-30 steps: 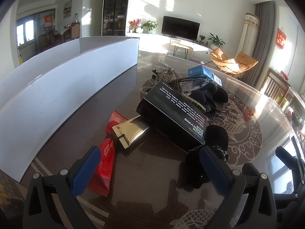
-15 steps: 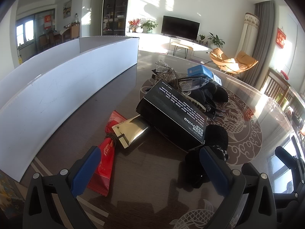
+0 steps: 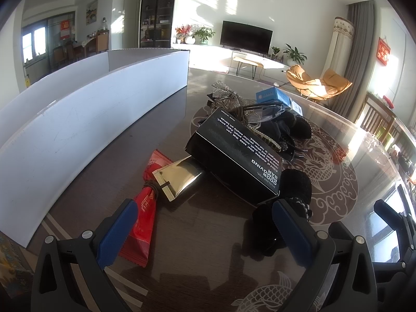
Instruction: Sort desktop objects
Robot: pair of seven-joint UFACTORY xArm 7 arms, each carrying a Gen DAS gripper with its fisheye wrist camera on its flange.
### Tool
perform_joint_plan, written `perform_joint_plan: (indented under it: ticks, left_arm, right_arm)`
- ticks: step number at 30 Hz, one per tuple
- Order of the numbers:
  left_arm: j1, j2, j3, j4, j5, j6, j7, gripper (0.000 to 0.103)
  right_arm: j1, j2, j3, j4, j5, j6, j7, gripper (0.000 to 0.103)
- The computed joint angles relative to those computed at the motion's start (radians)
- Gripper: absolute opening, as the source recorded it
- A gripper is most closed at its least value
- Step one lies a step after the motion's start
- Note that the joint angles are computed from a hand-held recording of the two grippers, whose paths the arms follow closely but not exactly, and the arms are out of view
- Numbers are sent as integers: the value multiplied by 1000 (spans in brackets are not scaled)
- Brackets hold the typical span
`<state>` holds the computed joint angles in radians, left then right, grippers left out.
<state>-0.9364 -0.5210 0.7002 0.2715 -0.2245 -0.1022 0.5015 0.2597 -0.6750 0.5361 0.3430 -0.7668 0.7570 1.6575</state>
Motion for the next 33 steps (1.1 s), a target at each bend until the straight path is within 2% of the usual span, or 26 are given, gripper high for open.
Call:
perform_joint_plan:
  ticks: [13,20,26,33]
  left_arm:
    - [2,-5,14,7,-16,20,8,103]
    - [48,11,-41,3,-39,30,16,103]
    - [89,23,-90,1,-37,31,9,103]
    - [118,25,-114,-5,-29,33,13,103]
  right_arm:
    - [-10,28,-50,-3,39,-41,-52,103]
    - [-20,53,-88,-9,88,-81,-99,103]
    - [-35,81,-93,-1,110,-98,-135,103]
    - [-44,99,-97,5,118,-105,-152,103]
